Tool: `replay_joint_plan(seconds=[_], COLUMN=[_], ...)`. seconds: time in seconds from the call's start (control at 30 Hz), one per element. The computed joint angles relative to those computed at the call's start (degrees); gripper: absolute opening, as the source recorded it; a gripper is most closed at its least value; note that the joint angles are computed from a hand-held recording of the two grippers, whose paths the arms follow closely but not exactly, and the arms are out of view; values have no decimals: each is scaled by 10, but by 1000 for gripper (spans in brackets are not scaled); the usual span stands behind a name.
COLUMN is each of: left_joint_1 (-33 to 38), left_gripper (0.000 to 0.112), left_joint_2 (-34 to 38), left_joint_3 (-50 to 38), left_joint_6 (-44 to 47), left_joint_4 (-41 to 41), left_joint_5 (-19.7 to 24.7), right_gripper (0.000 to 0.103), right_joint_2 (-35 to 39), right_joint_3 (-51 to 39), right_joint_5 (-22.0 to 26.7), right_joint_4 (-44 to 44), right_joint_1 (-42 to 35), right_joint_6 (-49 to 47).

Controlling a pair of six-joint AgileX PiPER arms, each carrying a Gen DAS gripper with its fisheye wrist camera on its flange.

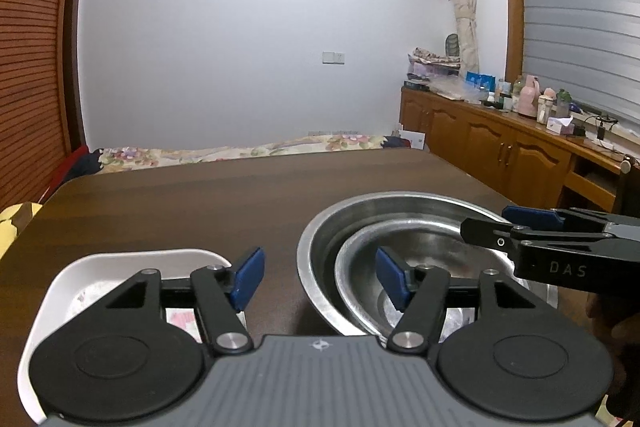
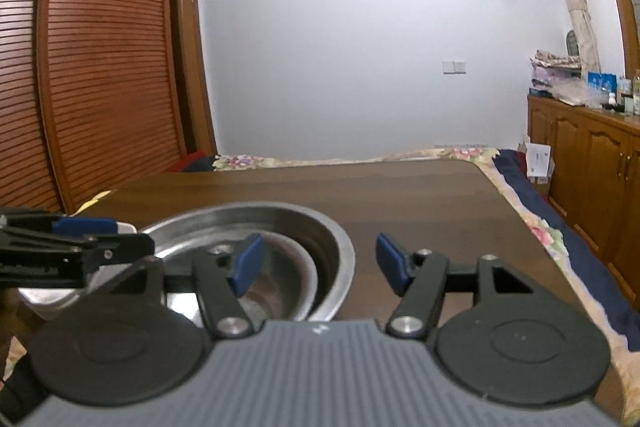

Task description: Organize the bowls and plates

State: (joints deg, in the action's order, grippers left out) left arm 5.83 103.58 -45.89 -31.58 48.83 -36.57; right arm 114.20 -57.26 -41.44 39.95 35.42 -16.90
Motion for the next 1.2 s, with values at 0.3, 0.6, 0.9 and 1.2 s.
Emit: replay_joint_plan(seconds=[0.3, 0.6, 0.9, 1.2], left_joint_1=[-8, -9, -12, -16], left_gripper=[64, 61, 44, 35], left_joint_2=[10, 11, 17, 13], left_joint_3=[-1, -2, -13, -7], left_joint_6=[3, 1, -24, -7], left_joint_4=[-13, -10, 13, -3], left_joint_5=[6, 6, 17, 24], right_gripper=[63, 63, 56, 39], right_joint_2=[15, 21, 22, 14], right_joint_3=[-1, -3, 1, -5], right_joint_5=[6, -5, -9, 9], right_joint_4=[-21, -27, -34, -8], right_joint_1=[-4, 6, 7, 11], right_joint_6=[49, 63, 71, 46])
